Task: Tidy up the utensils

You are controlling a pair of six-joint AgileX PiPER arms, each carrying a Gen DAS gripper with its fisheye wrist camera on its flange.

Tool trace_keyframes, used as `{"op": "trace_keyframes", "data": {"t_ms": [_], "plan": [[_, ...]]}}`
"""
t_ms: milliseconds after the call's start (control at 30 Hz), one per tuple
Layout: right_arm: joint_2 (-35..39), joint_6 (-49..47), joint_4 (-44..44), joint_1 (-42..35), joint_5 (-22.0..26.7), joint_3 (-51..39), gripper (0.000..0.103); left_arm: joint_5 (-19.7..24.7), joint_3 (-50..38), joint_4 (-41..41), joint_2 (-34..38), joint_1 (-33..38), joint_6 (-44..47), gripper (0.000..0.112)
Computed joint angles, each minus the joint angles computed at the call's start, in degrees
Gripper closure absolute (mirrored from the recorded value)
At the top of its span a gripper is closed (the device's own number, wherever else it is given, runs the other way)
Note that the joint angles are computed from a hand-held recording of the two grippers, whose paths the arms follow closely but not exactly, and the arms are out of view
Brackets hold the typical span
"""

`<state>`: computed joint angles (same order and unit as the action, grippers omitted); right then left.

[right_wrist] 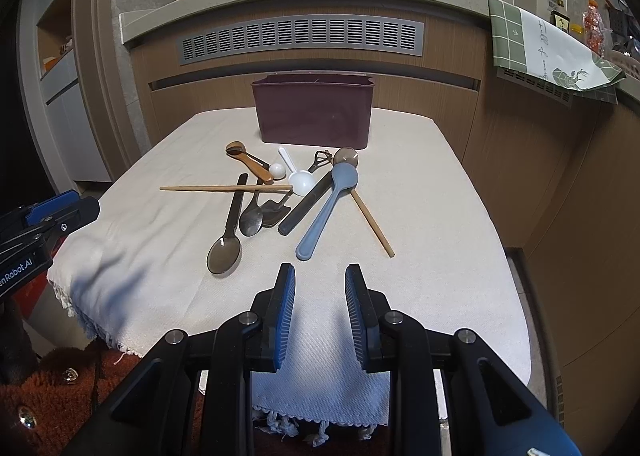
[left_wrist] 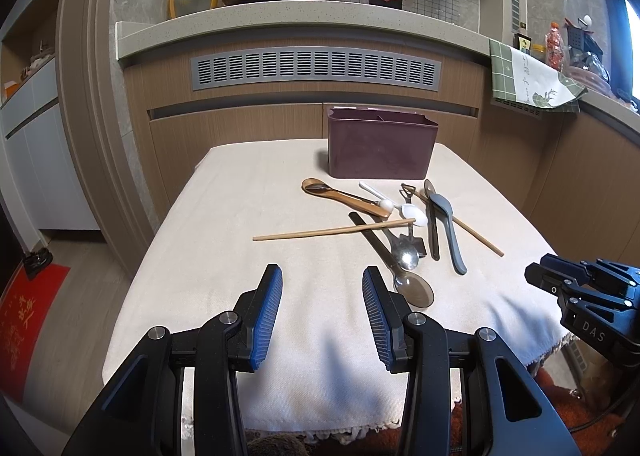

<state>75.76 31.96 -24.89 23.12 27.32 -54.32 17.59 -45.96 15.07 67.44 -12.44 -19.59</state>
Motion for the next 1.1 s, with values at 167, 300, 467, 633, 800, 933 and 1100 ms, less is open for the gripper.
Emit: {"op": "trace_keyframes", "data": {"t_ms": [167,300,467,633,800,933,1100], "plan": [[0.05,-0.27,0.4,-0.08,0.16,-0.09,0.078,-0.02,0.05,0.22,0.1,-0.1,-0.27,0.069],[0.42,-2.11,1.78,-0.6,0.38,-0.72,0.078,0.81,-0.69,0.21,0.84,-0.72,-0.31,0.069],[2.27,-7.87,6.04,-2.25,0.38,-3.04,0.078,0.84,-4.49,-13.02,4.28,1.8,12.98,0.069],[5.83,-11.26,7.71,-3.97,0.32,-6.95,0.078,1.46,-10.13,-28.71,9.94,4.49,27.68,0.069],[9.95,-29.82,22.23,-9.49,-1.58,-11.04,0.079,2.4,-16.64,-39.58,17.06,6.56,36.04,0.069],[15.46,-46.42,34.92,-15.02,0.18,-16.62,0.079,-1.8,-17.85,-53.7,20.19,7.71,51.03,0.069],[27.19,-55.48,45.79,-20.22,12.54,-30.66,0.079,1.34,-24.38,-52.26,26.49,9.37,50.34,0.069]]}}
